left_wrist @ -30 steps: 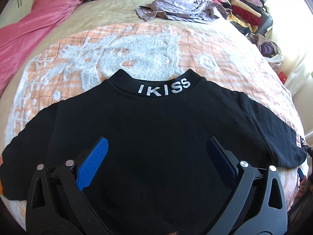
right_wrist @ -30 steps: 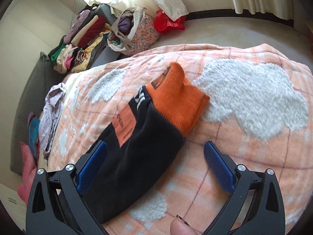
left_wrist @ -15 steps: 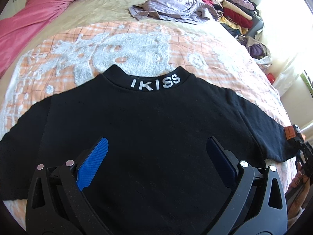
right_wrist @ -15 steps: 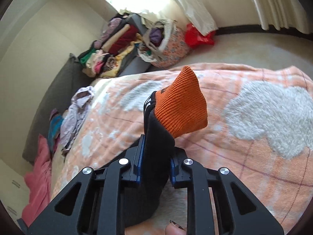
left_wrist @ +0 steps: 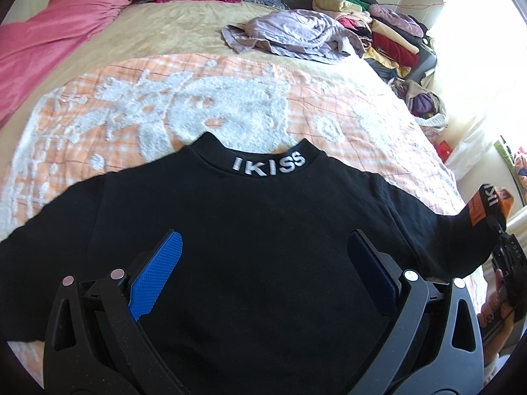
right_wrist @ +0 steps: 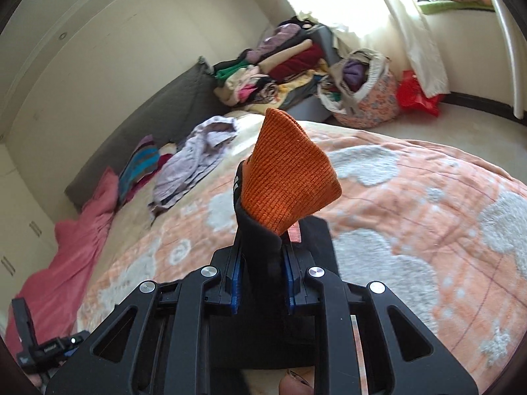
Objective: Fold small clothes
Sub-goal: 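Lift the sleeve with the right tool and fold it across the shirt body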
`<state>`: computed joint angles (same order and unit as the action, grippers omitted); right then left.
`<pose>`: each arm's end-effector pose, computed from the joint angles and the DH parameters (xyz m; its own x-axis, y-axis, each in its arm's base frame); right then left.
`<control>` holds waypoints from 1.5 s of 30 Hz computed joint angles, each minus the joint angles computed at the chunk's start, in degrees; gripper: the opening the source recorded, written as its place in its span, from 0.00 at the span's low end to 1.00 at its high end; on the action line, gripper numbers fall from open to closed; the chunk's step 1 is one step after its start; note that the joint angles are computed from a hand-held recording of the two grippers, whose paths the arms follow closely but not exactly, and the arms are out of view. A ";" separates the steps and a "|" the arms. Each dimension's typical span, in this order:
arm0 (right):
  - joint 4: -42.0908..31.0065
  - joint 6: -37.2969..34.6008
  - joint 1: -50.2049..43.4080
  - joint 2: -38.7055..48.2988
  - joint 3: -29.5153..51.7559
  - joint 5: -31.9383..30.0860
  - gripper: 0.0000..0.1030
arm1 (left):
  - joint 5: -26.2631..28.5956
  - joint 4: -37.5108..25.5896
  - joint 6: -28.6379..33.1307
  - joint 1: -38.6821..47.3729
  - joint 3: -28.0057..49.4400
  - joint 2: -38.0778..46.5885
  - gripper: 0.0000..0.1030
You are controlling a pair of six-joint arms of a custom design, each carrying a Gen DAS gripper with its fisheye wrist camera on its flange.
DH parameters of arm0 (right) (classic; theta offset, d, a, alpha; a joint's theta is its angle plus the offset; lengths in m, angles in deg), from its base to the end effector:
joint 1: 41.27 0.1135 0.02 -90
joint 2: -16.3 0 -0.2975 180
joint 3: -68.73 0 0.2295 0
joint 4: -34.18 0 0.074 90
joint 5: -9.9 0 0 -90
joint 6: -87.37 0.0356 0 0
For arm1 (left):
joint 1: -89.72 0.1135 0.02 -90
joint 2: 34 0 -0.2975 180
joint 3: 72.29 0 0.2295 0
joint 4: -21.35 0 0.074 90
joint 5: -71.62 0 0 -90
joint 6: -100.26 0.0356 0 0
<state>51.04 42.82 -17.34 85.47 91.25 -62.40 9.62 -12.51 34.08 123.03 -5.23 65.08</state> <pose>0.1556 0.0572 0.1711 -0.4221 0.5554 -0.7165 0.2217 0.8296 0.5125 0.2638 0.1533 0.1894 -0.8289 -0.1180 -0.5469 0.0111 0.9738 -0.2269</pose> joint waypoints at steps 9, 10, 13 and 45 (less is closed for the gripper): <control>-7.53 0.67 15.58 6.32 12.34 6.82 0.18 | 0.42 -1.59 1.31 3.21 2.40 0.00 0.91; -8.58 0.47 17.12 7.44 14.05 7.42 0.18 | 0.44 -1.96 1.55 3.53 2.80 0.28 0.91; -10.82 0.26 21.61 10.40 17.80 9.77 0.18 | 1.87 -4.30 2.14 4.78 4.32 1.59 0.91; -21.53 -2.32 36.52 39.15 45.83 4.60 0.38 | 12.16 -25.54 9.17 14.89 18.74 17.22 0.91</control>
